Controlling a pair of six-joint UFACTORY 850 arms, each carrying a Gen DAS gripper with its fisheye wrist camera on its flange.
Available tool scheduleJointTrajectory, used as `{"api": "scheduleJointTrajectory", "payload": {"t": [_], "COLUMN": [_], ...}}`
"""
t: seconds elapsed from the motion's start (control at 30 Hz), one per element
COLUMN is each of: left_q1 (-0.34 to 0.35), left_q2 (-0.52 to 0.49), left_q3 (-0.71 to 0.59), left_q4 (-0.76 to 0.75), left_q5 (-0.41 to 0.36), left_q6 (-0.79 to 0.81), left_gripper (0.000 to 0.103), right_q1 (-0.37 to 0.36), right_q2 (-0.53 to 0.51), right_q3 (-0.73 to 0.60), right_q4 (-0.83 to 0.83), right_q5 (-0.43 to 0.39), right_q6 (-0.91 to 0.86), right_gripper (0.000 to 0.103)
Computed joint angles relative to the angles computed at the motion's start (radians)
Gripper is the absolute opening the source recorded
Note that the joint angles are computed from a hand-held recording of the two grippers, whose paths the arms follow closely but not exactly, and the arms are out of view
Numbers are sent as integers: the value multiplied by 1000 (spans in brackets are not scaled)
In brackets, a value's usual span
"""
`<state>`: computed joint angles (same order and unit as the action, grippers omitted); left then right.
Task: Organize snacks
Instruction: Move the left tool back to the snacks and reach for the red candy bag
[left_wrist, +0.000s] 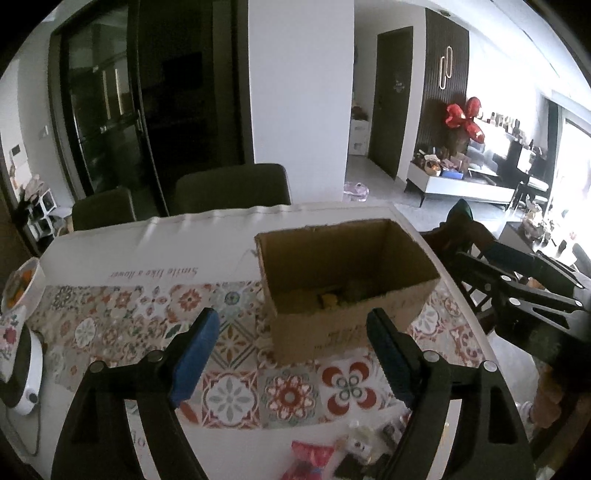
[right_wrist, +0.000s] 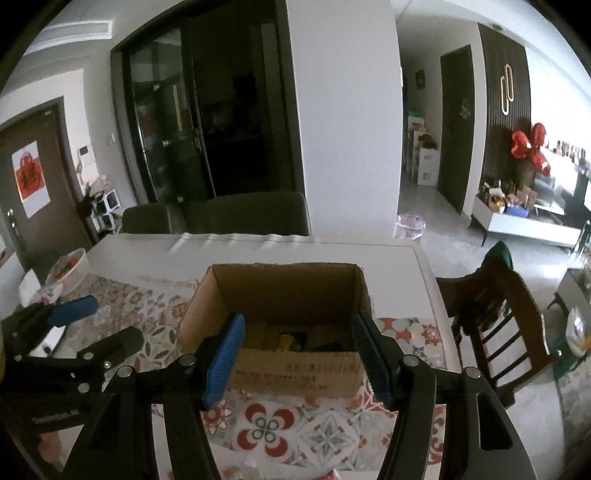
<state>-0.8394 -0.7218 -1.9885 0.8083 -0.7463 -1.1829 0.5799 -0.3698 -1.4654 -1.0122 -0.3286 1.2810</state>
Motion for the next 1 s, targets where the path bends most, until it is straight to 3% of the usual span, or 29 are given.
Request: {"api": "scheduleJointTrajectory", "payload": {"t": [0.27, 0.63, 1.0], "left_q1": [-28, -50, -73], "left_q2": [87, 141, 170], "left_q3": [163, 299, 404], "left_q4": [9, -54, -69], "left_q5": [-6, 12, 51], "left_q6": [-70, -72, -49], "left_gripper": [82, 82, 82], "right_q1": [45, 84, 127], "right_q2": [53, 75, 90], "right_q3": [95, 177, 255], "right_q4": [-68, 58, 74], "right_q5": [-26, -55, -93], "right_q6": [79, -31, -13], "right_gripper": [62, 62, 62]}}
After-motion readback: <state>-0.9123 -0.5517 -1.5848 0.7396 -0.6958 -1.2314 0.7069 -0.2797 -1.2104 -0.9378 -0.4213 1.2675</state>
